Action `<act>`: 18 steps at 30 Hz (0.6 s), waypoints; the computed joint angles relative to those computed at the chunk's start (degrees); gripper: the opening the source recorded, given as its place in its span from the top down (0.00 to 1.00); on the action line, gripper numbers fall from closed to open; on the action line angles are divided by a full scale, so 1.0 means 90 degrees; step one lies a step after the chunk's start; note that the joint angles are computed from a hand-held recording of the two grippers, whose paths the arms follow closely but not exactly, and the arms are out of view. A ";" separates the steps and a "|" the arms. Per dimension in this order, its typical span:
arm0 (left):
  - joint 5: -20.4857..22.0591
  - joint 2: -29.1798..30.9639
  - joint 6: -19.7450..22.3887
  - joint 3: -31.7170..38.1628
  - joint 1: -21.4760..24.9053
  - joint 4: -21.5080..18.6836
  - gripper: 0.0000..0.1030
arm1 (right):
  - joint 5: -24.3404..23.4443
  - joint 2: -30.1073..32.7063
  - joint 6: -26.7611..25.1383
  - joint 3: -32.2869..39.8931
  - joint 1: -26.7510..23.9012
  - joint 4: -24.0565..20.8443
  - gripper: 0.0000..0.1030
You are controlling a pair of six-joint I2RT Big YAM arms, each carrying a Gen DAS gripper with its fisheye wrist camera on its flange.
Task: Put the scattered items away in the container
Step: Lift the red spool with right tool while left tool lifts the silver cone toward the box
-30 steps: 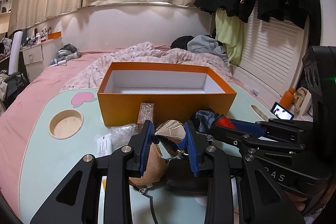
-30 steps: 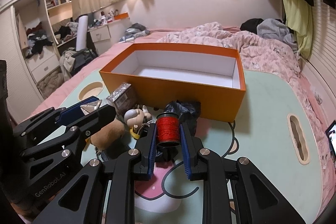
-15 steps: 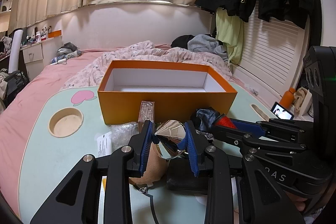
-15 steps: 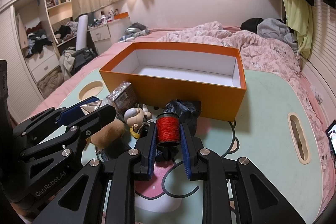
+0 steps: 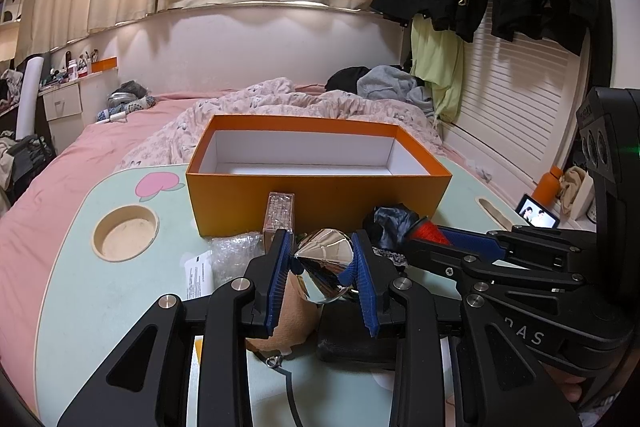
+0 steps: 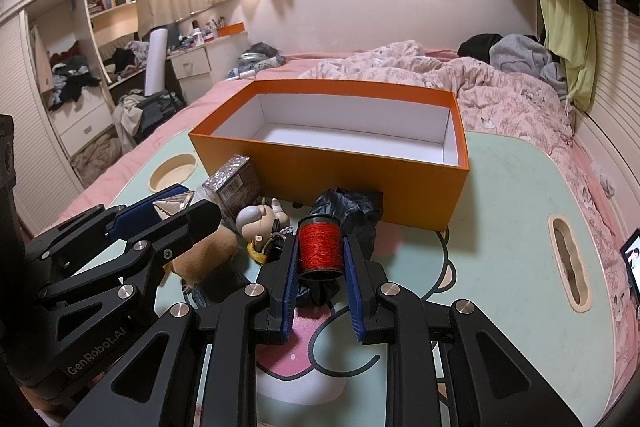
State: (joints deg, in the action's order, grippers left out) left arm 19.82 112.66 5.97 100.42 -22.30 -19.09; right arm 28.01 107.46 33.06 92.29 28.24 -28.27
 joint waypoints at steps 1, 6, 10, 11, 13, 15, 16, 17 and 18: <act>0.0000 0.0000 -0.0001 -0.0002 -0.0001 0.0002 0.68 | 0.0001 -0.0003 0.0004 -0.0005 0.0001 0.0003 0.79; 0.0000 0.0000 0.0001 -0.0003 -0.0001 -0.0001 0.68 | -0.0001 -0.0003 -0.0005 -0.0001 -0.0001 0.0001 0.79; 0.0002 0.0000 0.0004 -0.0004 0.0000 -0.0003 0.68 | 0.0003 -0.0004 -0.0003 0.0000 0.0000 0.0000 0.79; 0.0002 0.0000 0.0004 -0.0004 0.0000 -0.0003 0.68 | 0.0004 -0.0004 -0.0004 -0.0003 -0.0001 0.0001 0.79; 0.0001 0.0002 0.0006 -0.0003 -0.0001 -0.0001 0.68 | -0.0001 -0.0002 -0.0003 0.0002 -0.0002 -0.0004 0.79; -0.0002 0.0010 0.0020 0.0007 -0.0005 -0.0017 0.68 | 0.0000 0.0000 0.0002 0.0010 -0.0001 -0.0011 0.79; -0.0003 0.0014 0.0034 0.0014 -0.0008 -0.0027 0.68 | 0.0001 -0.0001 0.0002 0.0008 -0.0001 -0.0010 0.79; -0.0002 0.0016 0.0052 0.0021 -0.0011 -0.0042 0.68 | 0.0001 -0.0003 0.0001 0.0007 -0.0001 -0.0008 0.79; 0.0003 0.0023 0.0078 0.0041 -0.0016 -0.0078 0.68 | -0.0005 -0.0003 -0.0001 0.0009 -0.0004 -0.0012 0.79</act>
